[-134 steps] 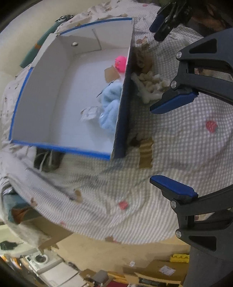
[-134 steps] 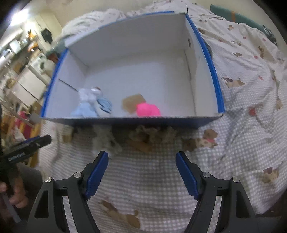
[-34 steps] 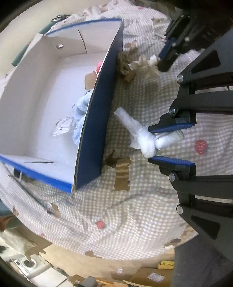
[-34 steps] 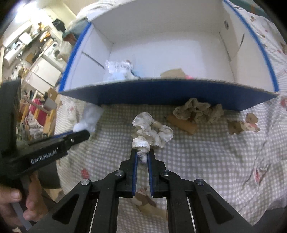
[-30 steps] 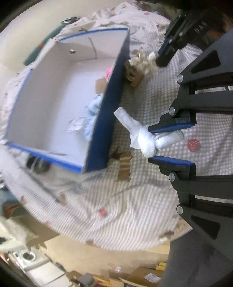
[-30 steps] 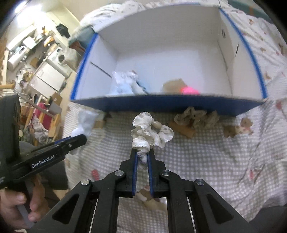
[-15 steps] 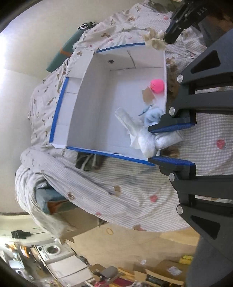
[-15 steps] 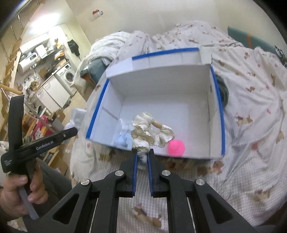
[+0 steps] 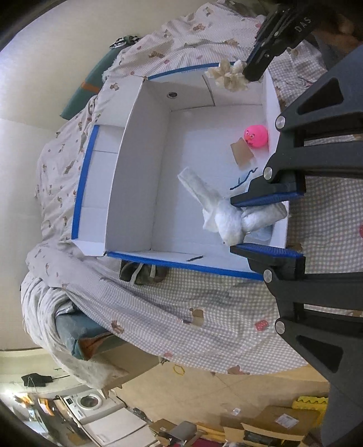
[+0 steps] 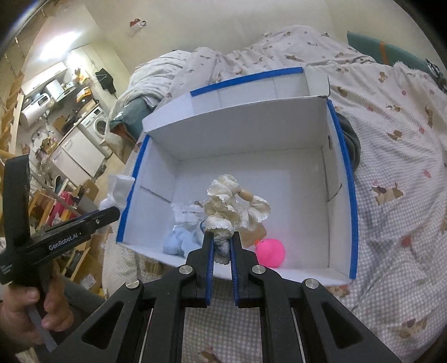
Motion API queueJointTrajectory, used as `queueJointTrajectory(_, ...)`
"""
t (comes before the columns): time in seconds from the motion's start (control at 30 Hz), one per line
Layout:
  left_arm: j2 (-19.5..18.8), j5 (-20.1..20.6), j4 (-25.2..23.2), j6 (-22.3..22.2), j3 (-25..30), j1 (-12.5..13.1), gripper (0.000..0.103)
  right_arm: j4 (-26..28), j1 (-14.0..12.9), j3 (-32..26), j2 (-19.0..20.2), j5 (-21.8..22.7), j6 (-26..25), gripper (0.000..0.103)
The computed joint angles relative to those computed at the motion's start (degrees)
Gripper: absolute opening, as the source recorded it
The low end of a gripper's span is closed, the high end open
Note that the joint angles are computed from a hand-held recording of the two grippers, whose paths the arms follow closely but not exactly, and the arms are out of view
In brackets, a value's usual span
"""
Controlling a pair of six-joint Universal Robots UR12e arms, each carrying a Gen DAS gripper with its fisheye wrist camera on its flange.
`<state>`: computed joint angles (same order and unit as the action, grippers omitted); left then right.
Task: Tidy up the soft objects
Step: 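Carry the white cloth and cream scrunchie over the box with both tools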
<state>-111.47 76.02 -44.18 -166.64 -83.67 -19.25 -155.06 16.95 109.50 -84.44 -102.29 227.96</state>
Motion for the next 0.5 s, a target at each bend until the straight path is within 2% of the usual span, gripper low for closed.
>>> queueJointTrajectory(0.2, -2.5, 2.2, 0.6, 1.2, 2.0, -1.3, 0.024, 1.3, -2.0, 0.2, 1.0, 1.3, -0.3, 0.012)
queueJointTrajectory(0.33, -4.5, 2.8, 1.1, 2.2, 3.3, -2.0, 0.024, 2.9, -3.1, 0.8, 1.9, 3.3, 2.7, 0.012)
queueJointTrajectory(0.5, -5.3, 3.9, 4.2, 5.8, 2.7, -2.7, 0.024, 4.2, -2.8, 0.2, 2.8, 3.4, 1.4, 0.012)
